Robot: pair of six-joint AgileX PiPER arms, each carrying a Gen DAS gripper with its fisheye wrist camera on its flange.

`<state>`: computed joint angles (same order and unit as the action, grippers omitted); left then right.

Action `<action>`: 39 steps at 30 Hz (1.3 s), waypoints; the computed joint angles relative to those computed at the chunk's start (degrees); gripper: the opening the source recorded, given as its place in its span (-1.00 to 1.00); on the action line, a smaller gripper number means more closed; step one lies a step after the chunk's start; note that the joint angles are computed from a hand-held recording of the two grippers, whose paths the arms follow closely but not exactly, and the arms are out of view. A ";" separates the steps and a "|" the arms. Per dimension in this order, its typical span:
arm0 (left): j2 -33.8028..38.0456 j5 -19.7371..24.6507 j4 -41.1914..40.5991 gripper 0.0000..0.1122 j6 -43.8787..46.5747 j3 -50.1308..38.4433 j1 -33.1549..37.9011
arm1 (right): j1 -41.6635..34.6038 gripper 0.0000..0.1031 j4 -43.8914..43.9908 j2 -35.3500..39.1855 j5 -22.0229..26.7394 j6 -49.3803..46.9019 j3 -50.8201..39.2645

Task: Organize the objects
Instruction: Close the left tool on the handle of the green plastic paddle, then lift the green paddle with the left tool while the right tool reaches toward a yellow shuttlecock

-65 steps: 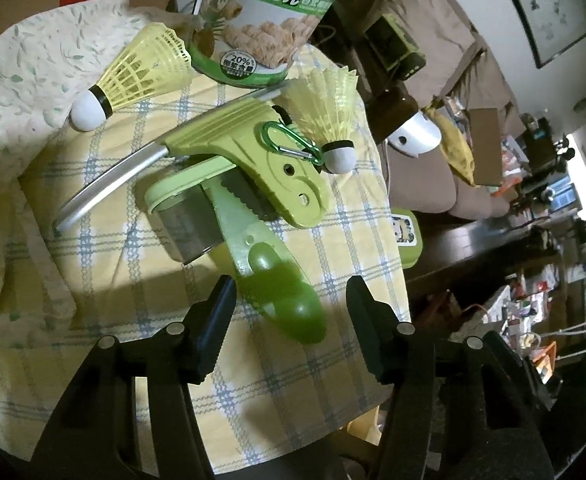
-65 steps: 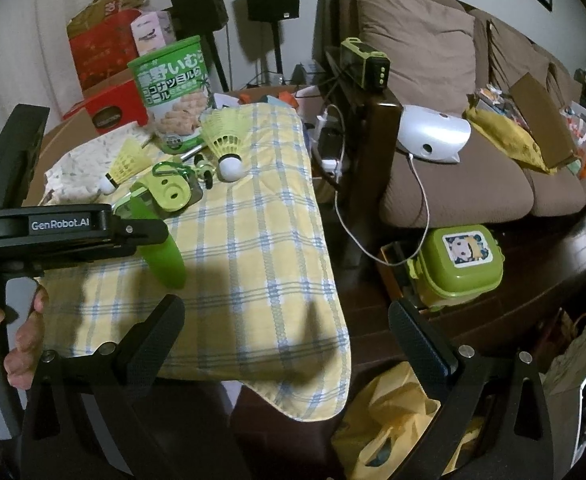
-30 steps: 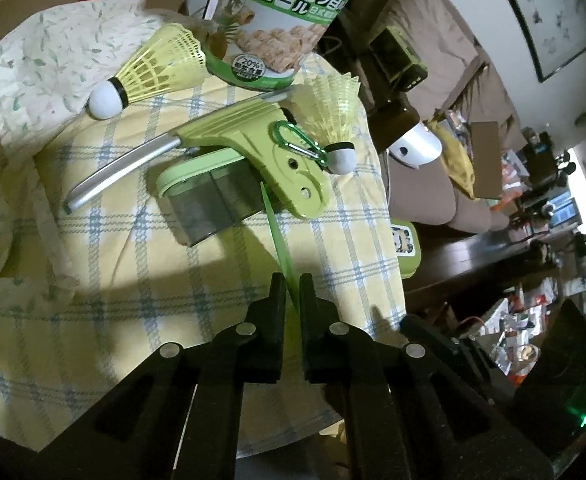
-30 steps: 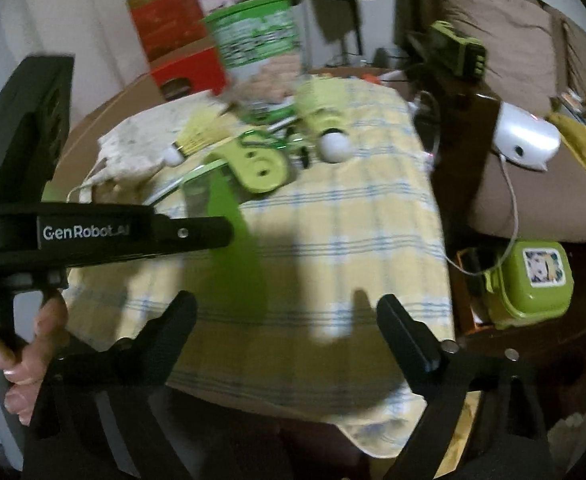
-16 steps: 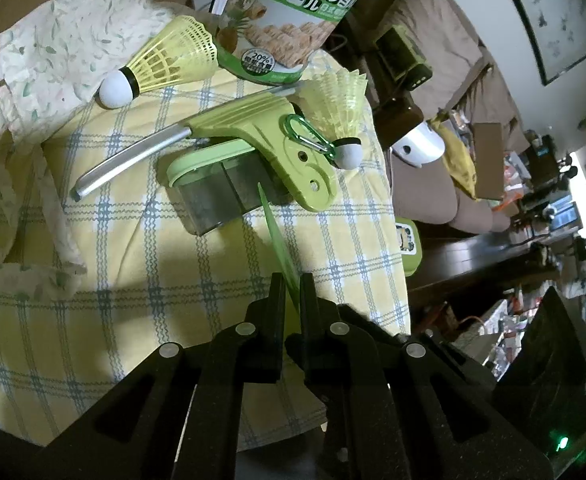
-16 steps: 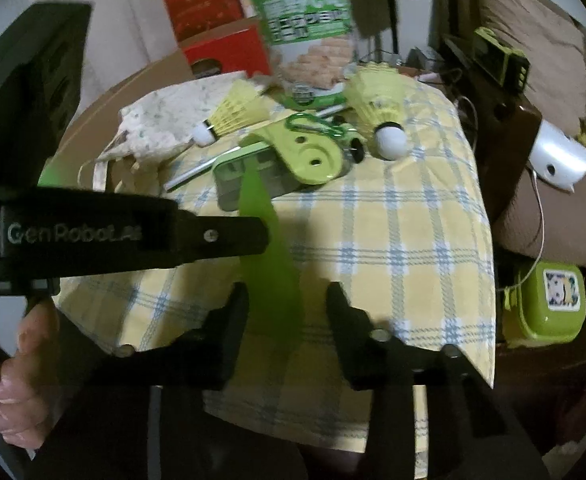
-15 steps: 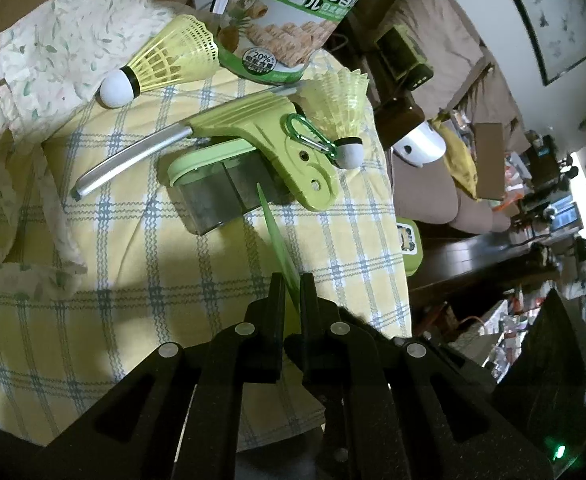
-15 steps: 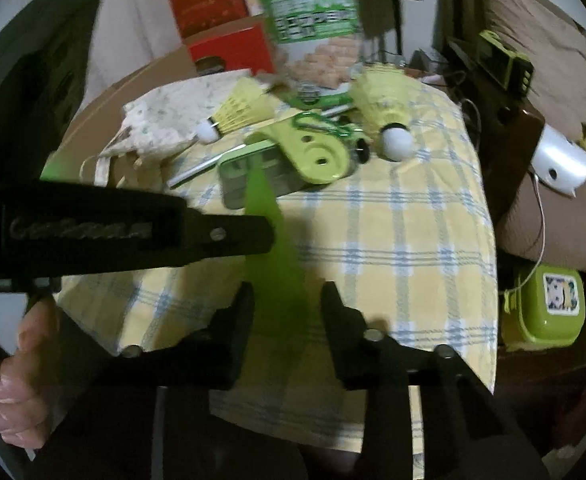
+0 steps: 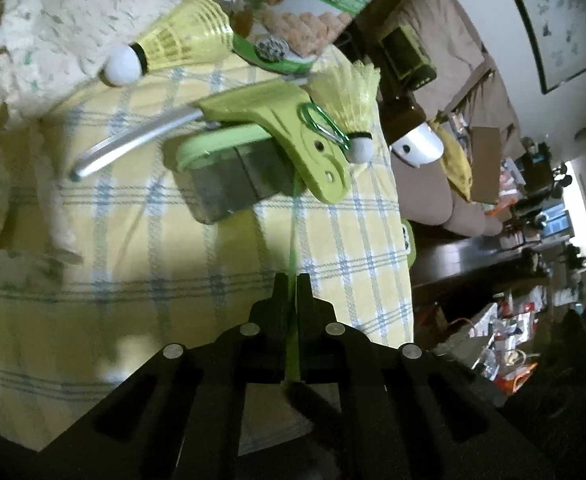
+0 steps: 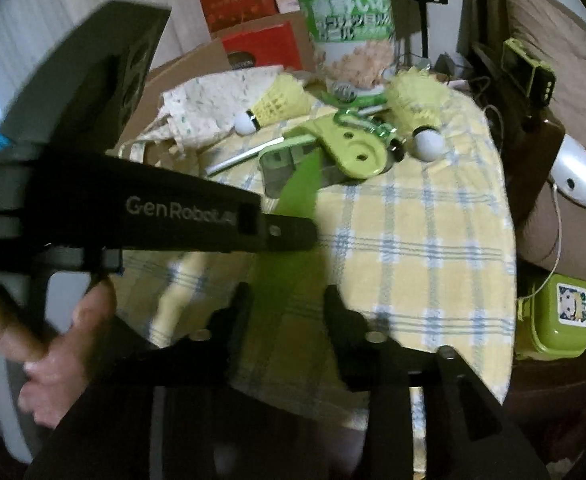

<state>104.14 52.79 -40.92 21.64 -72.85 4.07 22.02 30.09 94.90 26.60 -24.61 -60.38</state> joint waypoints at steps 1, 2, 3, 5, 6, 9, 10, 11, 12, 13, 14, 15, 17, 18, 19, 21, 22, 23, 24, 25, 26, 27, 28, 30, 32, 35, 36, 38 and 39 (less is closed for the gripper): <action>0.02 0.14 -0.09 -0.94 0.13 -0.20 0.33 | -0.53 0.00 -0.52 -1.14 0.21 0.34 0.18; -0.09 0.42 -0.28 -0.94 0.44 -0.24 0.86 | -1.14 0.03 -0.61 -1.93 0.83 0.51 -0.04; -0.40 0.76 -0.57 -0.94 0.89 -0.05 1.61 | -2.06 0.07 -0.02 -2.45 1.61 0.00 -0.50; -0.82 1.17 -0.71 -0.94 1.49 0.20 2.66 | -3.83 0.13 -0.01 -2.88 3.09 0.40 -2.14; -1.19 1.29 -0.72 -0.94 1.66 0.49 3.06 | -4.47 0.14 -0.59 -2.87 3.66 1.00 -2.97; -1.96 1.84 -0.89 -0.94 2.07 0.77 3.98 | -4.72 0.18 -6.24 -1.51 4.60 6.56 -6.56; -2.30 1.99 -1.01 -0.94 2.48 1.04 4.44 | -4.78 0.18 -7.71 -0.59 5.07 8.22 -8.11; -2.66 2.19 -1.21 -0.94 2.86 1.29 4.80 | -5.11 0.18 -7.39 -0.09 5.46 8.18 -8.99; -2.99 2.46 -1.44 -0.94 3.16 1.45 5.13 | -5.59 0.19 -6.57 0.67 5.90 7.72 -10.03; -3.21 2.76 -1.55 -0.94 3.27 1.41 5.38 | -5.68 0.19 -6.24 1.71 6.31 7.95 -11.46; -3.42 3.08 -1.71 -0.94 3.53 1.39 5.77 | -5.47 0.20 -6.51 2.63 6.40 8.60 -12.66; -3.72 3.32 -1.85 -0.94 3.75 1.40 6.04 | -5.31 0.20 -6.71 3.49 6.53 9.08 -13.86; -4.26 3.82 -2.10 -0.94 4.04 1.40 6.56 | -5.18 0.20 -6.46 6.30 7.92 9.88 -17.61; -4.32 4.11 -2.15 -0.94 4.12 1.19 6.76 | -5.23 0.20 -6.29 8.05 8.93 10.51 -19.84; -4.44 4.32 -2.14 -0.94 4.17 1.10 6.96 | -5.31 0.20 -6.49 9.92 9.89 11.87 -22.27; -4.71 4.62 -2.17 -0.94 4.33 0.96 7.37 | -5.82 0.22 -6.02 12.76 11.69 13.88 -26.01; -4.78 4.77 -2.23 -0.94 4.63 0.99 7.70 | -6.30 0.24 -5.35 14.46 12.97 15.09 -28.32; -4.66 4.90 -2.28 -0.94 4.60 0.70 7.77 | -6.70 0.30 -5.01 16.14 14.26 16.57 -30.67; -4.66 5.04 -2.43 -0.94 4.71 0.72 7.93 | -6.86 0.36 -5.11 17.20 14.99 17.74 -32.22; -4.52 5.18 -2.52 -0.94 4.68 0.52 7.97 | -6.97 0.39 -5.46 18.72 16.09 19.30 -34.49; -4.50 5.24 -2.53 -0.94 4.63 0.42 7.96 | -6.97 0.41 -5.72 19.52 16.55 20.27 -35.66; -4.39 5.31 -2.60 -0.94 4.66 0.25 7.97 | -7.01 0.42 -5.93 20.63 17.44 21.31 -37.37; -4.33 5.38 -2.66 -0.94 4.72 0.19 8.03 | -7.00 0.43 -6.16 22.00 18.78 22.42 -39.56; -3.98 5.47 -2.74 -0.94 4.55 -0.26 7.94 | -6.58 0.43 -8.57 24.36 21.34 25.67 -43.48; -3.91 5.47 -2.95 -0.94 4.86 -0.15 8.12 | -6.46 0.43 -9.58 25.82 22.71 27.41 -45.72; -3.74 5.57 -3.11 -0.94 5.14 -0.12 8.41 | -6.31 0.43 -10.18 27.61 24.25 29.11 -48.37; -3.56 5.66 -3.13 -0.94 5.14 -0.31 8.44 | -6.17 0.43 -10.50 27.97 24.54 29.48 -48.89; -3.61 5.86 -3.28 -0.94 5.53 -0.09 8.80 | -5.77 0.43 -11.51 28.69 25.08 30.47 -50.05; -3.41 5.94 -3.30 -0.94 5.54 -0.26 8.84 | -5.60 0.43 -11.94 28.93 25.25 30.82 -50.42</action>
<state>100.74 58.73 -44.22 27.17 -73.11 12.91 16.41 18.14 123.83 51.85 6.20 -110.80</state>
